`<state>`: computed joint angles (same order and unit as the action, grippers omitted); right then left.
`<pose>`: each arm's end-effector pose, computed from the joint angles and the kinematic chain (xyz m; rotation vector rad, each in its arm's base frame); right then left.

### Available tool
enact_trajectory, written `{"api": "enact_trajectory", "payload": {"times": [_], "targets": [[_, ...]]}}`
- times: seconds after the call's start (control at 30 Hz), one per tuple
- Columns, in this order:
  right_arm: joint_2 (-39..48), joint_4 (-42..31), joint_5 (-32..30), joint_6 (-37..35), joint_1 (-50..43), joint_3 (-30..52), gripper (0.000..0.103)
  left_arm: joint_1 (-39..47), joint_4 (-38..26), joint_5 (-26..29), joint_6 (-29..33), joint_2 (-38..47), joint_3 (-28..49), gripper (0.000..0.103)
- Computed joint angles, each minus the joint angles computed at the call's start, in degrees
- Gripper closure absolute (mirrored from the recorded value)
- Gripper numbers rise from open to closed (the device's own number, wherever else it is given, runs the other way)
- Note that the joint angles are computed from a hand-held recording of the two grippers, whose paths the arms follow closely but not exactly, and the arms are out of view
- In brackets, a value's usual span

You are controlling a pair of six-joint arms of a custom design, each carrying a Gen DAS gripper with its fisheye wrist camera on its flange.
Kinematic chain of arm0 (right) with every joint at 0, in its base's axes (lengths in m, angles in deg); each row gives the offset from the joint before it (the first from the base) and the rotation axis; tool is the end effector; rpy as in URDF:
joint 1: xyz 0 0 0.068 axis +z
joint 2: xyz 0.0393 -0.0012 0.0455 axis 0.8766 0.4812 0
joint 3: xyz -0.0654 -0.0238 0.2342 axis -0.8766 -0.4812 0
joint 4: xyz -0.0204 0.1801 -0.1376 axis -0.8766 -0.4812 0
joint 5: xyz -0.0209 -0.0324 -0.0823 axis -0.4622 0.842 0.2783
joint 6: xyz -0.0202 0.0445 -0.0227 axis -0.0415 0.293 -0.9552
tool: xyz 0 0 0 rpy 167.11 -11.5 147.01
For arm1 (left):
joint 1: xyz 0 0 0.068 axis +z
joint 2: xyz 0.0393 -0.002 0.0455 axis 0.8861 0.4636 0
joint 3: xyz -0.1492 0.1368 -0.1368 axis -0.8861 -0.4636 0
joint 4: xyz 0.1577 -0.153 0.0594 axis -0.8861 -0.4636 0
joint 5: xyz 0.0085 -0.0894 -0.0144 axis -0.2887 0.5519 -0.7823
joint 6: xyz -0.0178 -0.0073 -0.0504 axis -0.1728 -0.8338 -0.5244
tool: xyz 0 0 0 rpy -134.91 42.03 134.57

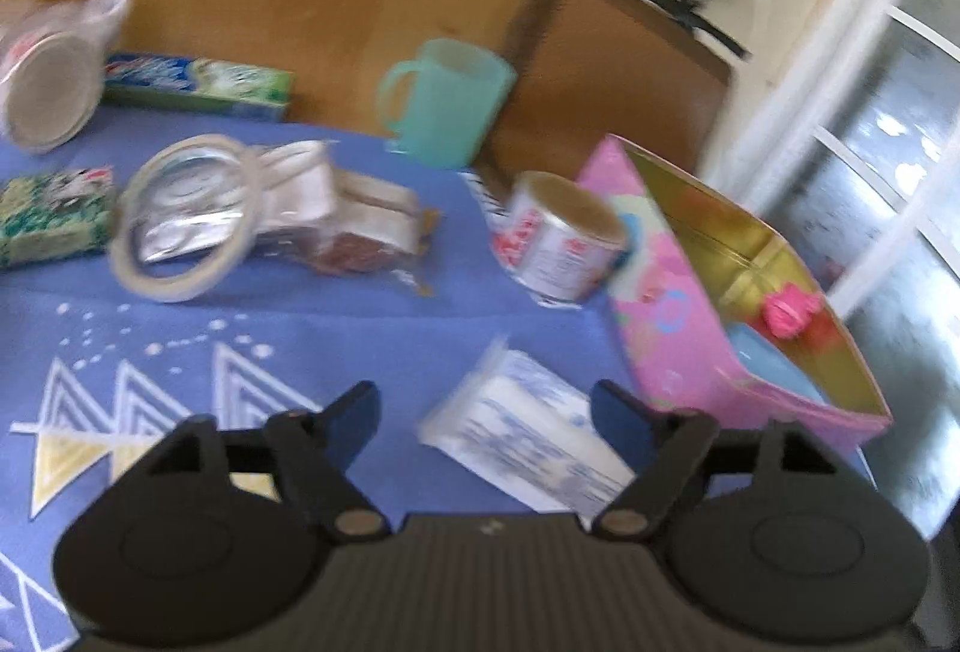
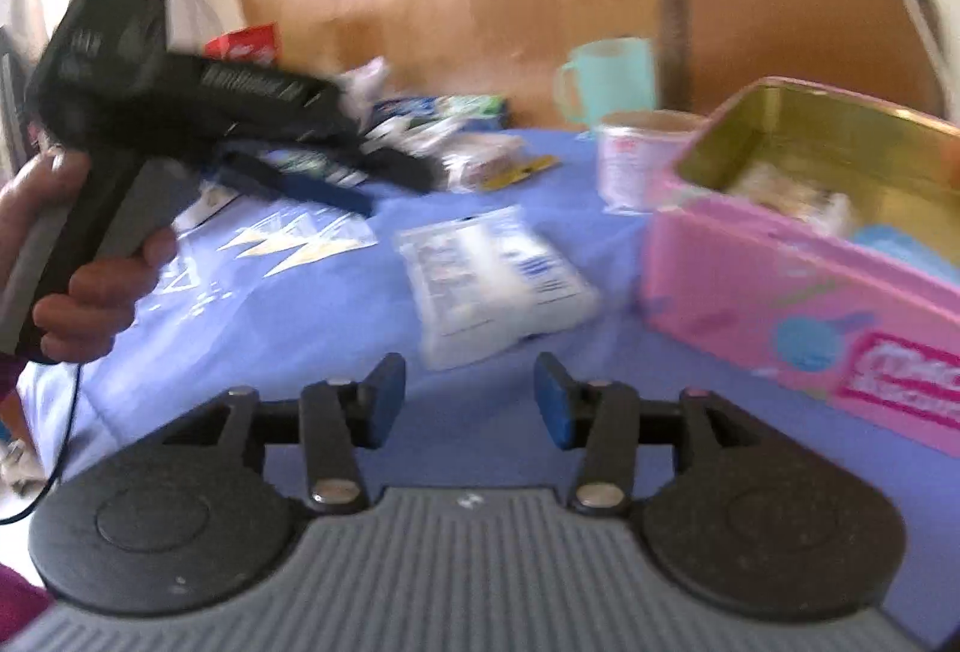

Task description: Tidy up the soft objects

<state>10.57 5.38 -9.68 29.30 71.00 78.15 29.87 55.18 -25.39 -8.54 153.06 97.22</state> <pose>0.2017 0.0444 0.0790 -0.3142 2.1307 0.4083 0.3170 -0.2073 0.1133 0.2546 2.3208 -0.6509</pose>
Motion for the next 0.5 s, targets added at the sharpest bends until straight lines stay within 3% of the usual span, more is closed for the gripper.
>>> {"api": "enact_trajectory", "payload": {"times": [0.07, 0.13, 0.2, 0.27, 0.3, 0.33, 0.37, 0.4, 0.47, 0.5], "targets": [[1.4, -1.6, 0.2, 0.9, -0.2, 3.2, 0.045, 0.6, -0.3, 0.2, 1.4, 2.1, 2.6, 0.017], [3.0, -3.7, 1.5, 0.4, 1.3, 6.3, 0.039, 0.6, -0.8, 1.2, 3.4, 4.9, 6.0, 0.009], [4.7, -5.5, 4.1, -0.3, 4.1, 8.9, 0.031, 0.7, -1.9, 3.4, 5.3, 8.0, 9.6, 0.008], [7.3, -5.8, 5.1, -0.8, 5.5, 10.6, 0.03, 0.4, -2.8, 4.9, 6.3, 11.1, 12.3, 0.009], [9.6, -3.0, 7.3, -0.5, 7.0, 10.9, 0.03, -0.3, 0.3, 3.8, 7.1, 11.4, 10.8, 0.011], [12.0, 0.3, 10.6, -1.4, 9.0, 11.0, 0.033, -1.0, 0.5, 2.8, 8.5, 11.4, 10.4, 0.016], [12.8, 1.4, 13.3, -2.3, 10.8, 11.3, 0.042, -1.7, 0.5, 2.4, 9.6, 10.8, 9.5, 0.026], [12.8, 1.3, 14.6, -1.8, 11.9, 11.7, 0.054, -2.1, 1.2, 2.5, 9.2, 9.7, 7.9, 0.03], [13.0, 1.0, 13.5, 0.2, 11.4, 12.3, 0.056, -0.6, 4.9, 9.2, 4.3, 7.6, 3.7, 0.036], [13.1, 1.5, 12.6, 0.4, 11.1, 12.2, 0.061, -0.5, 6.6, 9.9, 2.8, 6.2, 1.5, 0.045]]}}
